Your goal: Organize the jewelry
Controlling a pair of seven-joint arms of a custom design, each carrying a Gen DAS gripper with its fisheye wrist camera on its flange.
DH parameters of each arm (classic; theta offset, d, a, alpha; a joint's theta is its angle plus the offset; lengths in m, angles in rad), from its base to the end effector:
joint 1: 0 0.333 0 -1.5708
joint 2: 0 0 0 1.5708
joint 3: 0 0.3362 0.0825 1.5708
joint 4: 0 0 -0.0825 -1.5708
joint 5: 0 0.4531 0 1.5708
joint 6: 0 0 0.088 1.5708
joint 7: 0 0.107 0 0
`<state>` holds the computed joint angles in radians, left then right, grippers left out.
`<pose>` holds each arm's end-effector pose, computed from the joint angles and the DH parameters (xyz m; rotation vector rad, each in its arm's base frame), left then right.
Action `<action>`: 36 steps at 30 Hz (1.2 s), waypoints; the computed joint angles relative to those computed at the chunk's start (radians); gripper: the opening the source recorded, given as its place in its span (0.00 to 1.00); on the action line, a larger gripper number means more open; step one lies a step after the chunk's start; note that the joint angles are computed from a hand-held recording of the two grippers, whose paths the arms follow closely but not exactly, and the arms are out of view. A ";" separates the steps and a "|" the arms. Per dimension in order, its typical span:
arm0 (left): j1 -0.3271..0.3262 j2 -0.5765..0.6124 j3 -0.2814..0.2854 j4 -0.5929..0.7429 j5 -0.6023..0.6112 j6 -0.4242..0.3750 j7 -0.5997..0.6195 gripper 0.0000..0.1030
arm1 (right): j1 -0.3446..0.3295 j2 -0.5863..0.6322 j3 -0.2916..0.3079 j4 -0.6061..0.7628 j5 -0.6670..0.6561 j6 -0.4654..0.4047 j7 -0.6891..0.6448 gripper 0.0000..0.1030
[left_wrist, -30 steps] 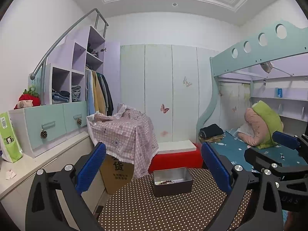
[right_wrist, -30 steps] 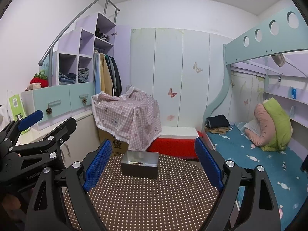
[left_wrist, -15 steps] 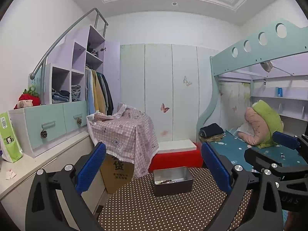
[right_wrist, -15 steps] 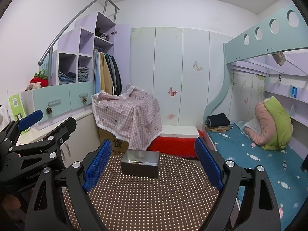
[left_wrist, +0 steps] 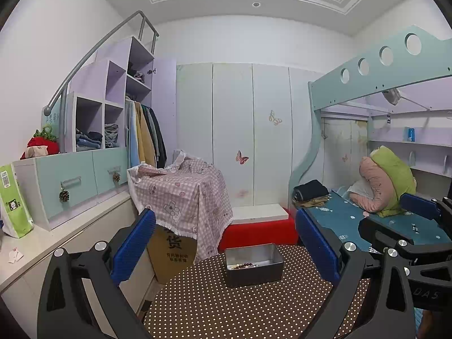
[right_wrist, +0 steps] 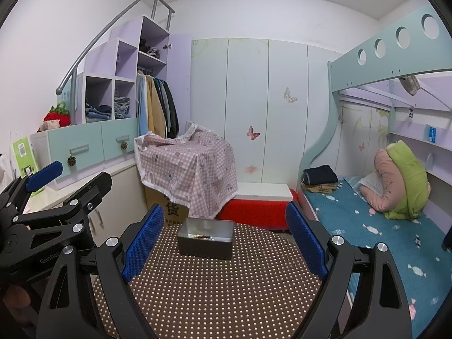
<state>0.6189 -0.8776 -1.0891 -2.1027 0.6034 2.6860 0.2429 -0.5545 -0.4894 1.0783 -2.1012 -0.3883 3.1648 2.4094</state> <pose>0.4006 -0.4261 0.6345 -1.3453 1.1667 -0.9773 0.4375 0.4196 0.6370 -1.5560 1.0821 -0.8329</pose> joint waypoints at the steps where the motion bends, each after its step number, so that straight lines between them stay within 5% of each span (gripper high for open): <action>1: 0.000 0.000 0.000 0.001 0.001 -0.001 0.000 0.93 | 0.003 0.003 -0.002 0.002 0.000 -0.002 -0.002 0.82; 36: -0.008 0.012 0.005 -0.010 0.023 0.002 -0.013 0.93 | -0.005 0.007 0.007 -0.002 0.006 0.001 -0.008 0.82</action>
<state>0.6106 -0.8652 -1.0841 -2.1124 0.6263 2.6882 0.2298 -0.5593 -0.4824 1.0851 -2.1035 -0.3819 3.1658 2.4012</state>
